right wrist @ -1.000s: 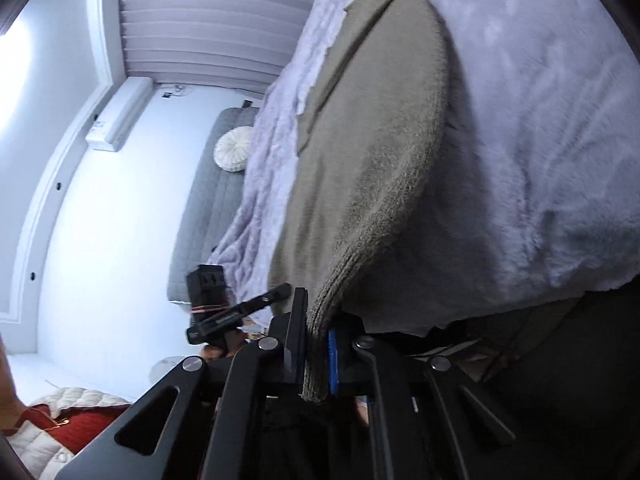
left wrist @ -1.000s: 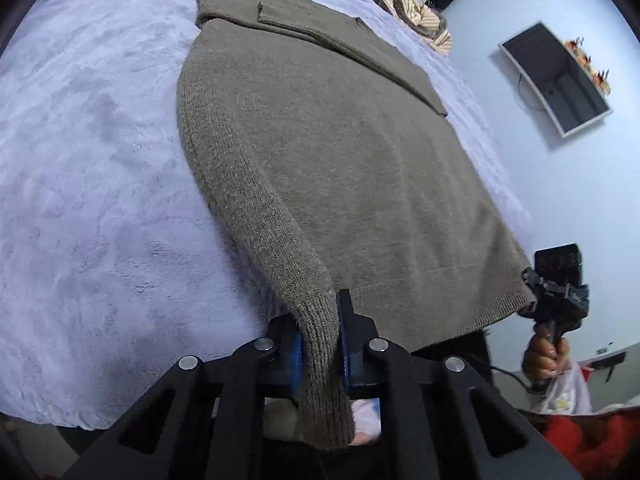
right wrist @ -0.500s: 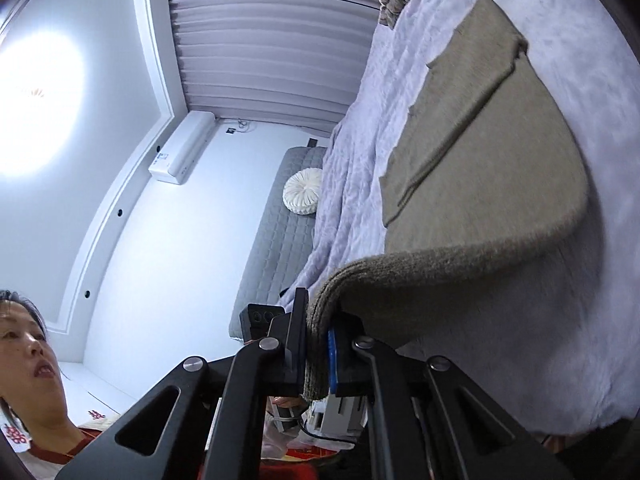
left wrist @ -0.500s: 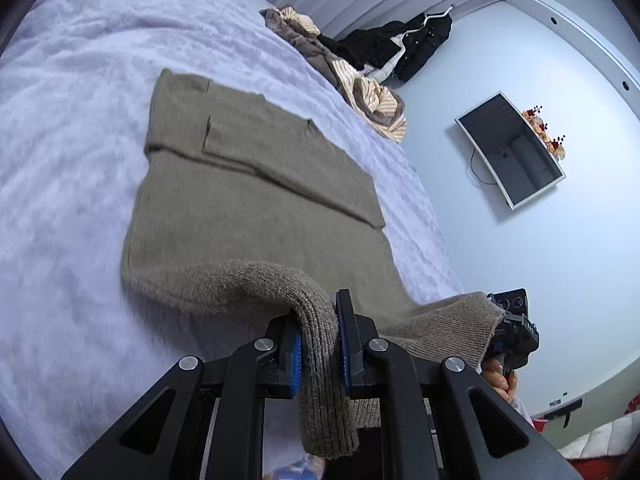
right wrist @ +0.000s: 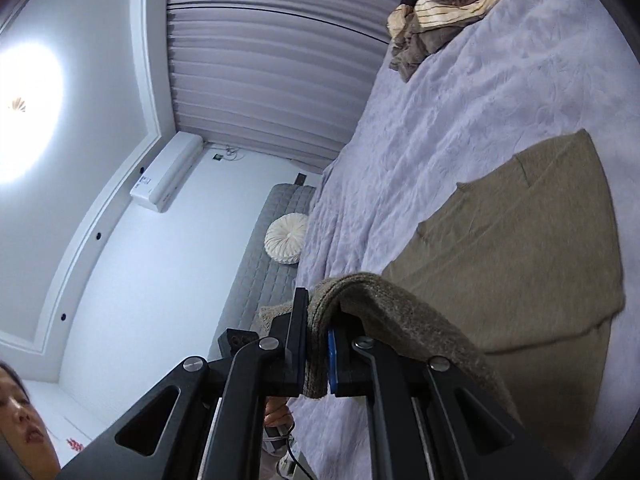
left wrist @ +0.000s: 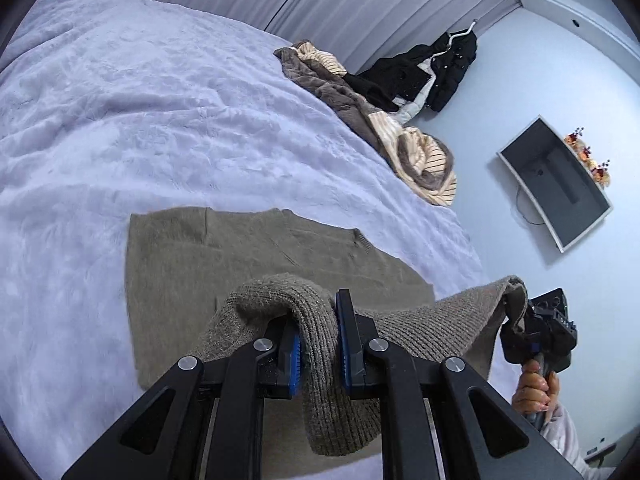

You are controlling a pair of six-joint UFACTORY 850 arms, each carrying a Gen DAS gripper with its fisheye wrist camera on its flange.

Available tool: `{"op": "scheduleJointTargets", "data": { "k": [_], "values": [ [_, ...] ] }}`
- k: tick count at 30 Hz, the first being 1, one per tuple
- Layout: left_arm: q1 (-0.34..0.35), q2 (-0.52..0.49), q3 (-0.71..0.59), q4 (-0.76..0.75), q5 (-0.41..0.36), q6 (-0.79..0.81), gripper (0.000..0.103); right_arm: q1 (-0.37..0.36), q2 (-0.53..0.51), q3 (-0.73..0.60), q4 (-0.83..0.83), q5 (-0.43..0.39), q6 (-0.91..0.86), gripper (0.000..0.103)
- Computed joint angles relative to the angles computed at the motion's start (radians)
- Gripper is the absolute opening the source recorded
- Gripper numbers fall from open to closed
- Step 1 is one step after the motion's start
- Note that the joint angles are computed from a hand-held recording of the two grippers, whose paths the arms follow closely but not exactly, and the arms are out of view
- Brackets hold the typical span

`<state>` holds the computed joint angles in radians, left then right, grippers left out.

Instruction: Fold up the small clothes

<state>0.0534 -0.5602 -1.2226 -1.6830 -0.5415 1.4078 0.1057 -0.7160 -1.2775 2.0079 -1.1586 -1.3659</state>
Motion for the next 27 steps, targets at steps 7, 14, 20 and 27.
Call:
{"op": "scheduleJointTargets", "data": {
  "k": [7,14,20,27],
  "values": [
    [-0.059,-0.16,-0.154,0.18,0.278,-0.173,0.078,0.016,-0.21,-0.26,-0.113,0.204,0.203,0.008],
    [-0.012,-0.138,-0.137,-0.065,0.25,0.069,0.078,0.015,-0.284,-0.369,-0.102,0.257,0.298,0.013],
    [-0.026,-0.156,-0.165,0.144,0.29,-0.072,0.078,0.018,-0.218,-0.343,-0.066,0.432,0.261,0.057],
    [-0.031,-0.309,-0.377,0.633,0.159,-0.576,0.078,0.04,-0.222,-0.428,-0.518,0.651,0.459,0.057]
  ]
}}
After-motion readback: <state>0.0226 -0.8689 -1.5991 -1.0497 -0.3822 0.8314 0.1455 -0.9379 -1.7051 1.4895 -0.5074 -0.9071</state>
